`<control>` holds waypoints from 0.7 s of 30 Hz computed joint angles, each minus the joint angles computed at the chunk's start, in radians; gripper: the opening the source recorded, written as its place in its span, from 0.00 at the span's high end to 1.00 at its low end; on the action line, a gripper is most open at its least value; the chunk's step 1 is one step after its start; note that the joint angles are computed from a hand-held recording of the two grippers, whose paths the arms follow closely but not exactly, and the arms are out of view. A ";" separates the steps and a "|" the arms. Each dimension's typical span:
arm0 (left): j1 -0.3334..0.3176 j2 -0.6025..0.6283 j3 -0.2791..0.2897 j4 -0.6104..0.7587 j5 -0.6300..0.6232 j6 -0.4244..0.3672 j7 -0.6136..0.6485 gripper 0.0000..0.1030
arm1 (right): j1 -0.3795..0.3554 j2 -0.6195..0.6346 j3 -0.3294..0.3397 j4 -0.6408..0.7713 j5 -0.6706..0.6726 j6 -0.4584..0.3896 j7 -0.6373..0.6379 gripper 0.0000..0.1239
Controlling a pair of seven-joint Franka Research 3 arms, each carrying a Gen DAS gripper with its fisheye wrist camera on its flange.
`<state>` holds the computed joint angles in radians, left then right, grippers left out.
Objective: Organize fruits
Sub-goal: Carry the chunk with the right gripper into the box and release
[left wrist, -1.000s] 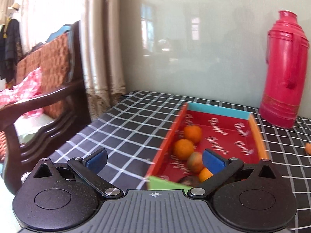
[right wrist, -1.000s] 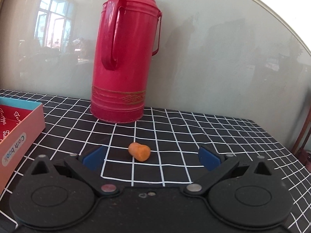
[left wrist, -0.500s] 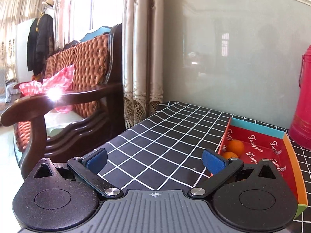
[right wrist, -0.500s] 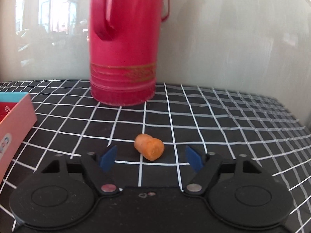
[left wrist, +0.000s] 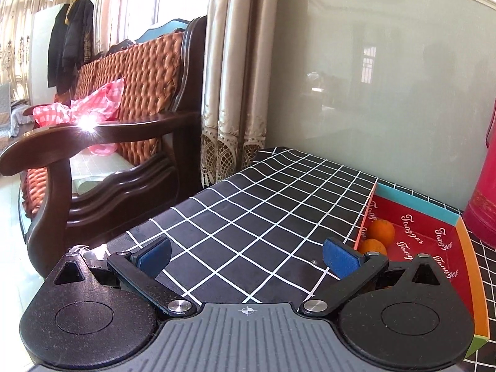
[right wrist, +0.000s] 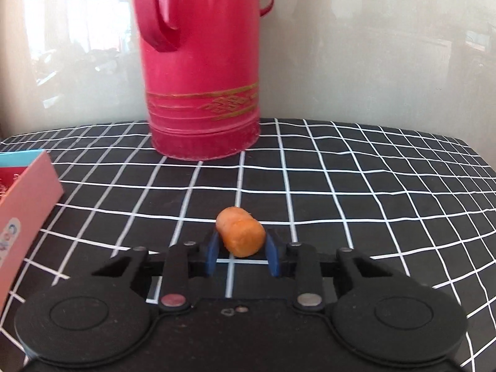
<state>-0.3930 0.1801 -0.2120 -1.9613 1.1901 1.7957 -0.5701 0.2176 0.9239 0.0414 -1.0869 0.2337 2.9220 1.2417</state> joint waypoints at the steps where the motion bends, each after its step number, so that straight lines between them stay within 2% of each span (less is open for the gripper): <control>1: 0.000 -0.001 0.000 -0.001 -0.003 -0.003 -0.003 0.00 | -0.017 -0.026 0.036 -0.041 0.011 0.022 -0.033 0.81; 3: 0.001 -0.006 0.000 -0.003 -0.015 -0.008 -0.013 0.00 | -0.074 -0.073 0.150 -0.119 0.051 0.067 -0.139 0.81; 5: 0.005 -0.011 0.000 -0.009 -0.029 -0.007 -0.025 0.00 | -0.161 -0.117 0.303 -0.203 0.109 0.102 -0.285 0.81; 8: 0.012 -0.019 -0.001 -0.020 -0.048 -0.001 -0.030 0.00 | -0.304 -0.143 0.543 -0.292 0.188 0.108 -0.503 0.81; 9: 0.013 -0.020 -0.003 -0.021 -0.053 -0.001 -0.029 0.00 | -0.344 -0.148 0.607 -0.319 0.209 0.099 -0.564 0.81; 11: 0.011 -0.018 -0.006 -0.021 -0.059 -0.011 -0.021 0.00 | -0.391 -0.152 0.693 -0.354 0.243 0.082 -0.660 0.81; 14: 0.005 -0.017 -0.010 -0.022 -0.064 -0.032 -0.007 0.00 | -0.413 -0.169 0.749 -0.398 0.279 0.068 -0.754 0.81; 19: -0.003 -0.024 -0.018 -0.032 -0.079 -0.058 0.010 0.00 | -0.358 -0.190 0.720 -0.410 0.311 0.042 -0.814 0.81; 21: -0.007 -0.027 -0.021 -0.037 -0.079 -0.070 0.015 0.00 | -0.322 -0.201 0.688 -0.410 0.319 0.037 -0.820 0.81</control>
